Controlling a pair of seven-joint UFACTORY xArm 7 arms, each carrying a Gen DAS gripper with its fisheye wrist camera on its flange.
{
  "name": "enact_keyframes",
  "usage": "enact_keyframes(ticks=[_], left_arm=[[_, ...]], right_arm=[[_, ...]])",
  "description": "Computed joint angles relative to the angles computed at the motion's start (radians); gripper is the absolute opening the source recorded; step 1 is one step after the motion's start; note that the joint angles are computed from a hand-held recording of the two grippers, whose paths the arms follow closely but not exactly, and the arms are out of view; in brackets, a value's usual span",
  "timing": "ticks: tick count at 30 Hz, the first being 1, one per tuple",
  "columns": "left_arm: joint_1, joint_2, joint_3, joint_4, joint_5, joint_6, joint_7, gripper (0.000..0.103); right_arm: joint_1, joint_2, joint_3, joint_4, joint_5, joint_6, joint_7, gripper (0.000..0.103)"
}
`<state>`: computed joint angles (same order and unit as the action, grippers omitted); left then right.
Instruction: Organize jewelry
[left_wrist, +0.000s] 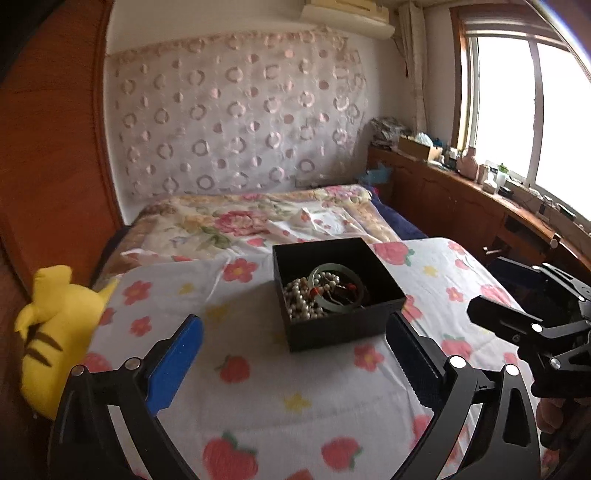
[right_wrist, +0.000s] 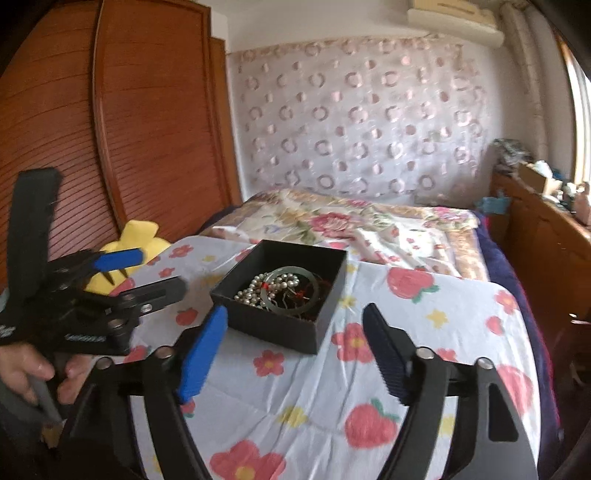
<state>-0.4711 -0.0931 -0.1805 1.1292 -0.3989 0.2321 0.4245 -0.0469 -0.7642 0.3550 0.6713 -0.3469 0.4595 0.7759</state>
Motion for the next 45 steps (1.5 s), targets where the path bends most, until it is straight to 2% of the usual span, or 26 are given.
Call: enact_keyframes(ticks=[2,3,8,16,22,30,45], left_arm=[[0.007,-0.073,-0.004,-0.074,0.026,-0.027,-0.030,0.095],[0.007,-0.106,-0.002,-0.109,0.040,-0.043,-0.047,0.095],[-0.041,-0.226,0.049,-0.225,0.054,-0.075,-0.070,0.095],[-0.030,-0.352,0.061,-0.332,0.150,-0.079,-0.180,0.095],[-0.059,-0.375,0.099,-0.347,0.174,-0.091,-0.195,0.095],[-0.103,-0.401,0.142,-0.360,0.157,-0.097,-0.187,0.095],[-0.140,-0.418,0.170,-0.376,0.148,-0.114,-0.175,0.095]], right_arm=[[-0.023,-0.053,0.042,-0.007,-0.012,0.030,0.046,0.099],[-0.036,-0.085,0.068,-0.010,-0.019,0.052,0.076,0.101],[-0.039,-0.179,0.123,-0.015,-0.022,0.147,0.165,0.101],[-0.002,-0.279,0.170,-0.035,-0.027,0.231,0.249,0.101],[0.007,-0.299,0.194,-0.026,-0.039,0.260,0.274,0.101],[0.018,-0.324,0.203,-0.028,-0.044,0.275,0.289,0.101],[0.022,-0.323,0.208,-0.021,-0.043,0.280,0.290,0.101]])
